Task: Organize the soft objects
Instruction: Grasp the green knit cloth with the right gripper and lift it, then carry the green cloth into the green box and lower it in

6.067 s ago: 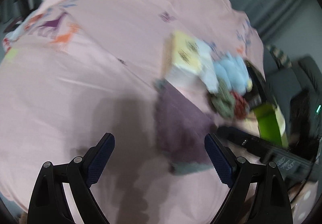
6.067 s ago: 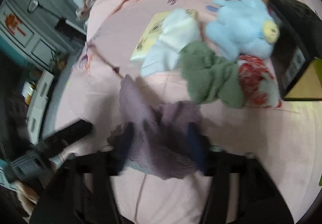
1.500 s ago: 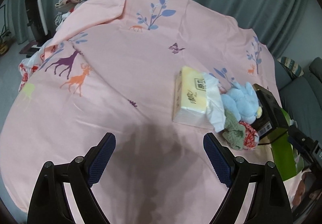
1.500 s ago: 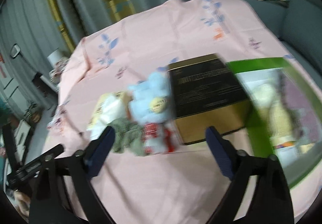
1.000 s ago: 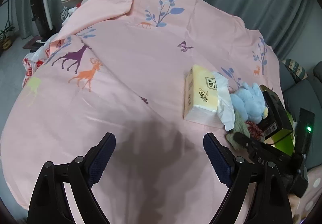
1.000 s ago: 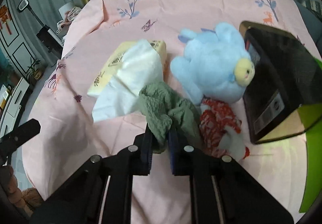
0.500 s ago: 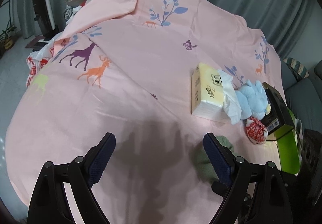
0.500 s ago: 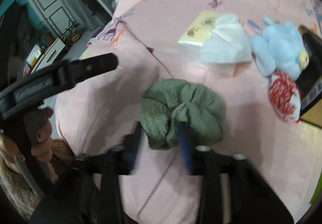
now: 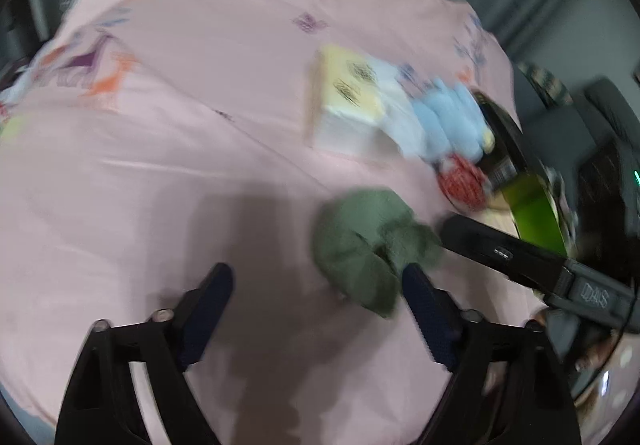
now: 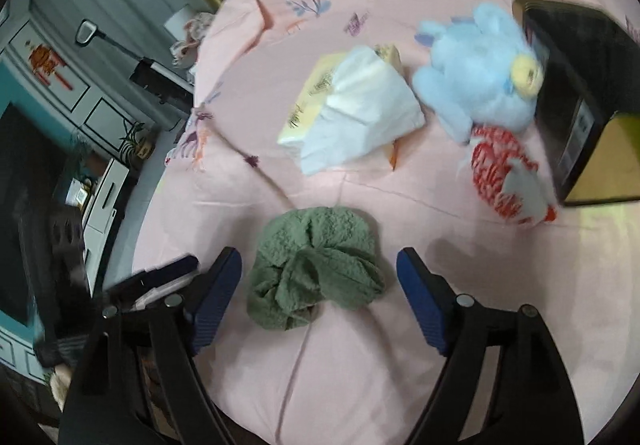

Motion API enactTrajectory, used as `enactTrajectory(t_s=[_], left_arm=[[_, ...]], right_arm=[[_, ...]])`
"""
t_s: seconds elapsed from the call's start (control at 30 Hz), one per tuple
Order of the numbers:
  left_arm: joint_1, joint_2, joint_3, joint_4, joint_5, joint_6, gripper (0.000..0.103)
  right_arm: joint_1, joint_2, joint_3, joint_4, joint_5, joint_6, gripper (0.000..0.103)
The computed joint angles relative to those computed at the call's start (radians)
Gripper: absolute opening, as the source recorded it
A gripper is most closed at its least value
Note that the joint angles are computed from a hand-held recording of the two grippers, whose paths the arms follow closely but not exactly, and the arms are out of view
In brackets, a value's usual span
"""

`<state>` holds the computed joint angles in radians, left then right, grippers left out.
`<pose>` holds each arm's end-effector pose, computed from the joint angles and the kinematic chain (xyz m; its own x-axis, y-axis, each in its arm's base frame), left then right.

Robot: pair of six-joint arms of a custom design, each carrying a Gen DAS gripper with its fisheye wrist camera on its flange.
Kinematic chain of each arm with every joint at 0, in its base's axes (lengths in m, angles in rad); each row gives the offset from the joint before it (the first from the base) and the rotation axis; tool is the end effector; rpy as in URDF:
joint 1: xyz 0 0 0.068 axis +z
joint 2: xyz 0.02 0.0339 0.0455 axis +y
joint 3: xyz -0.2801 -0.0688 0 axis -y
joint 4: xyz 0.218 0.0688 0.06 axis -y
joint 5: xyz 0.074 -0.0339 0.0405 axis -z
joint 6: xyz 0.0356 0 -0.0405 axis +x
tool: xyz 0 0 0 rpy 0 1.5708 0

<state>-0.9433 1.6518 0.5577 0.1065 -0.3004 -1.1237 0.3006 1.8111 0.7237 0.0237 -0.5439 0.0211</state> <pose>0.1585 -0.2006 0.1364 -0.8229 -0.3325 -0.4608 -0.1490 0.9088 -0.3898 0.2733 0.1040 0.1291 -0.8452 -0.2431 -0.4760 -0.4757 0.7482 0.4625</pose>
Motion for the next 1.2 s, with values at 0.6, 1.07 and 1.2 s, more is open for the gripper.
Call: enactTrajectory(t_s=[0.6,1.07,1.2], left_arm=[[-0.028,0.167,0.16,-0.002,-0.025,0.085,0.021],[-0.179,0.14,0.494,-0.175,-0.3,0.324,0.021],[-0.186,0.251,0.687,-0.178,-0.265,0.396,0.021]], right_arm=[[0.012,0.08,-0.027,0.074,-0.076,-0.049,0.023],[-0.298,-0.358,-0.087,-0.076,-0.21,-0.19,0.023],[-0.451,-0.394,-0.054,-0.121,-0.245,-0.248,0.025]])
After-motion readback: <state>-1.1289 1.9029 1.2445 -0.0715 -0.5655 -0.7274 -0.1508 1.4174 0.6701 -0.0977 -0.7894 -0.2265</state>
